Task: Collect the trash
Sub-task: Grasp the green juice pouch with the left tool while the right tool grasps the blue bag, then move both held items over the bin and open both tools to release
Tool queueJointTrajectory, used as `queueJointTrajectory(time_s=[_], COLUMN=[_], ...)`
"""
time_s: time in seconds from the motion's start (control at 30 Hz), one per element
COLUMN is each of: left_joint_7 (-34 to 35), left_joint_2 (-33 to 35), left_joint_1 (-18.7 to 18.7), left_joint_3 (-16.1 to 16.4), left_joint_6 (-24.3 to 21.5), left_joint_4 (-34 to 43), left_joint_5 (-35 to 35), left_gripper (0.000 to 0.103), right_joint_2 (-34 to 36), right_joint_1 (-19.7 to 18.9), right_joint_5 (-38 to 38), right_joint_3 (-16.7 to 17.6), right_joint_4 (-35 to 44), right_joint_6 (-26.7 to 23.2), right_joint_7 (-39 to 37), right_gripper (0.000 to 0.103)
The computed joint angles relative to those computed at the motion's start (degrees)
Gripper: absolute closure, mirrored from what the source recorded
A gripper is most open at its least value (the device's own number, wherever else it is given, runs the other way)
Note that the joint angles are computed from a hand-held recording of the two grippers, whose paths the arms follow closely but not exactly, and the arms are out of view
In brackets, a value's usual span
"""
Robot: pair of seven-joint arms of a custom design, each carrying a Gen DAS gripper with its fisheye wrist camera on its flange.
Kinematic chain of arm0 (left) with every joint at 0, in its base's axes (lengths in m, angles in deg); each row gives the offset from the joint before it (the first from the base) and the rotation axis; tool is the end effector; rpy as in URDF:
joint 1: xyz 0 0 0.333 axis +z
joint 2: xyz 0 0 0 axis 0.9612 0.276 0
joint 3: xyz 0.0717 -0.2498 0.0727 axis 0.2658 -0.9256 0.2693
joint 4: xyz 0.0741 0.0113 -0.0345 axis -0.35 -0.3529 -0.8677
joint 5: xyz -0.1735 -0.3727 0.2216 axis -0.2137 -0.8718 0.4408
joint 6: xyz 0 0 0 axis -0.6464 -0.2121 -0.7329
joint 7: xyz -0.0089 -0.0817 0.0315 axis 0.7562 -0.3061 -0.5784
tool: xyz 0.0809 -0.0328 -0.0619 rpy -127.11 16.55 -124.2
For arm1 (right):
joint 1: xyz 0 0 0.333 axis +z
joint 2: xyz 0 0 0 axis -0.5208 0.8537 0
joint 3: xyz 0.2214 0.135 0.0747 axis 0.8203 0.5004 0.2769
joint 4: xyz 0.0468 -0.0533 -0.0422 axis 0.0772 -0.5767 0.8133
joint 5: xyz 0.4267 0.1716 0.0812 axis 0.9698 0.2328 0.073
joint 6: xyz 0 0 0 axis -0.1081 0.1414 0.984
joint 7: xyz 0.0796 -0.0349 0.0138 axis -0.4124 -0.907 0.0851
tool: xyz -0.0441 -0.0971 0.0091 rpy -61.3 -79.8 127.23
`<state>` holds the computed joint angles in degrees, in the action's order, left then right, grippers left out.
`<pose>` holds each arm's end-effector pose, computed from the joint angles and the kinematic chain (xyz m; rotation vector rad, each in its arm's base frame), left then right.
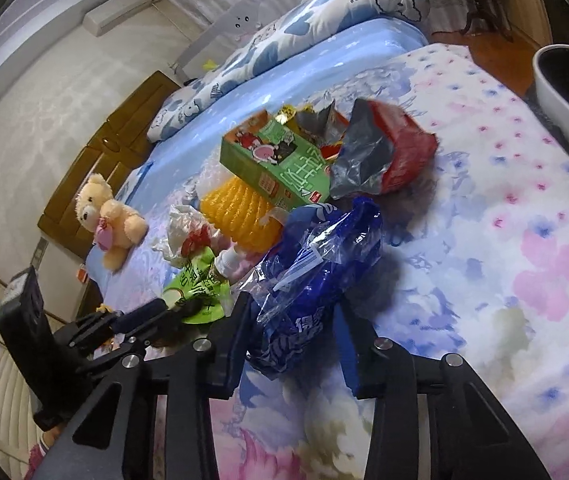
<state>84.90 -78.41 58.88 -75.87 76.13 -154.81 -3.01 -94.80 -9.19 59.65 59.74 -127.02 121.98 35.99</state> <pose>0.5719 -0.2702 0.4037 -0.9301 2.5210 -0.8164 0.4951 0.1989 0.3916 -1.2281 1.9619 -0.1218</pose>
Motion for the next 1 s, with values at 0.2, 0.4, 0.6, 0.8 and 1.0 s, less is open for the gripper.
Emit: queueJointTrajectory(time_s=[0.2,0.4,0.6,0.8,1.0], left_joint_7=[1.4,2.7,2.2,2.3,0.8], left_joint_2=[-3.1,-6.2,-5.7,-4.0,-1.3], left_joint_1=[-2.0,-5.5,-8.1,-9.5,-10.1], left_joint_3=[0.4,0.8,0.0,-1.2,-3.2], left_joint_6=[-1.8,-2.4,-1.0,-1.0,-0.1], left_joint_4=[-1.9,-4.1,-3.4,-0.7,2.8], left_joint_5=[-9.0,-17.1,-19.5,-20.8,-18.5], left_gripper=[0.100,0.101,0.101,0.101,0.101], right_joint_2=[-7.5,-14.8,-22.7,-30.8,-38.0], right_joint_1=[-2.4,-5.4,-8.3,-10.7,-12.7], right_joint_5=[-2.2,-5.6,-9.0,-12.1,-14.1], right_joint_3=[1.8,3.7,5.1,5.3,4.6], right_joint_4=[-5.8,-11.1,-16.5,-21.1,-24.8], right_joint_6=[-0.3,-2.8,-5.7,-9.1,-11.9], right_joint_7=[1.8,4.8,8.4,10.3,11.0], right_gripper=[0.064,0.064,0.065,0.065,0.065])
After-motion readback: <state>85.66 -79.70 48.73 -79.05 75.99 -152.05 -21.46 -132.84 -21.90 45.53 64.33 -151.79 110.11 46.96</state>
